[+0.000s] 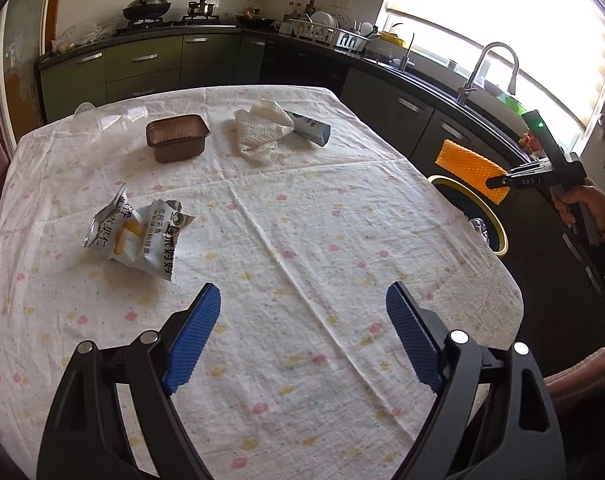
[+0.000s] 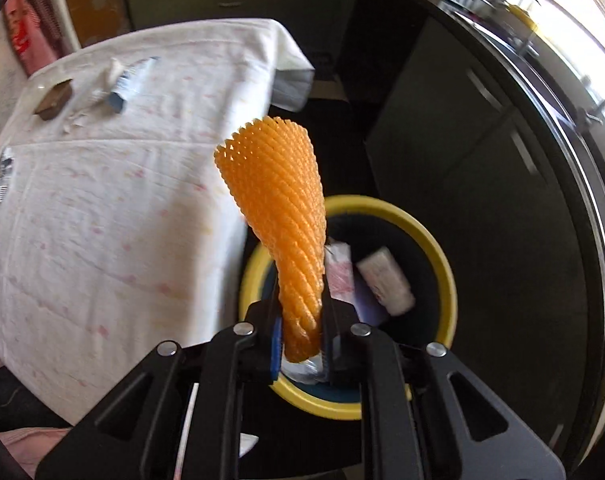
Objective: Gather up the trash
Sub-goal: 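Carry the foam net over the yellow bin and open the right gripper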
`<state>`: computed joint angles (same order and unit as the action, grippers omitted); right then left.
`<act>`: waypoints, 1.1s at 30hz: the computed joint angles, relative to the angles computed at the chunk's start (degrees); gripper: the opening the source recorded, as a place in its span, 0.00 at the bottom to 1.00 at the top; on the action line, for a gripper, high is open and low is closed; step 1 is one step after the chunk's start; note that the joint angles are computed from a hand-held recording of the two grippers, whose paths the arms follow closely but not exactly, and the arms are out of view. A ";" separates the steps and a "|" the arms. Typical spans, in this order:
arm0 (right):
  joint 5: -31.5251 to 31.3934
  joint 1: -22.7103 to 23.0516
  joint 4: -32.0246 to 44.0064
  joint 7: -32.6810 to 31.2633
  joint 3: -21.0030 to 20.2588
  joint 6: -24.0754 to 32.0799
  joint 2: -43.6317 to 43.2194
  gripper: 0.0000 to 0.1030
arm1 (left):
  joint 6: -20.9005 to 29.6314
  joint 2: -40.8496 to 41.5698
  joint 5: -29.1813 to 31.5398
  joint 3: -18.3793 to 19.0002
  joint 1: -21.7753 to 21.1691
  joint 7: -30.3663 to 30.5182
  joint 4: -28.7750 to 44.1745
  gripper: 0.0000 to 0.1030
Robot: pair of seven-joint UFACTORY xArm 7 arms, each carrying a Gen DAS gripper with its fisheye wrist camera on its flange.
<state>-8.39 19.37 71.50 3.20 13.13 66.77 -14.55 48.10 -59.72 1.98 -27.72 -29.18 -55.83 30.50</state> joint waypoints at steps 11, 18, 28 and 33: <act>-3.48 -3.39 -5.33 2.99 -2.13 -2.37 1.80 0.19 | 0.83 1.23 0.77 -0.62 0.06 -0.05 1.40 0.82; -2.30 -3.65 -7.15 4.48 -2.65 -6.23 -0.40 0.46 | 0.47 1.39 0.57 -0.30 -0.07 0.06 0.94 0.82; 0.97 -3.54 -9.45 7.73 -1.56 -10.32 -6.14 0.52 | 1.48 0.00 0.49 0.29 0.12 -0.19 0.69 0.86; 4.72 -2.02 -12.01 8.91 -1.15 -12.88 -10.53 0.53 | 7.19 -2.81 1.02 0.62 1.09 0.11 1.12 0.88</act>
<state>-3.67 17.35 59.50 12.11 11.98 53.89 -25.07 55.29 -62.52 3.00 -27.09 -28.09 -55.72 31.62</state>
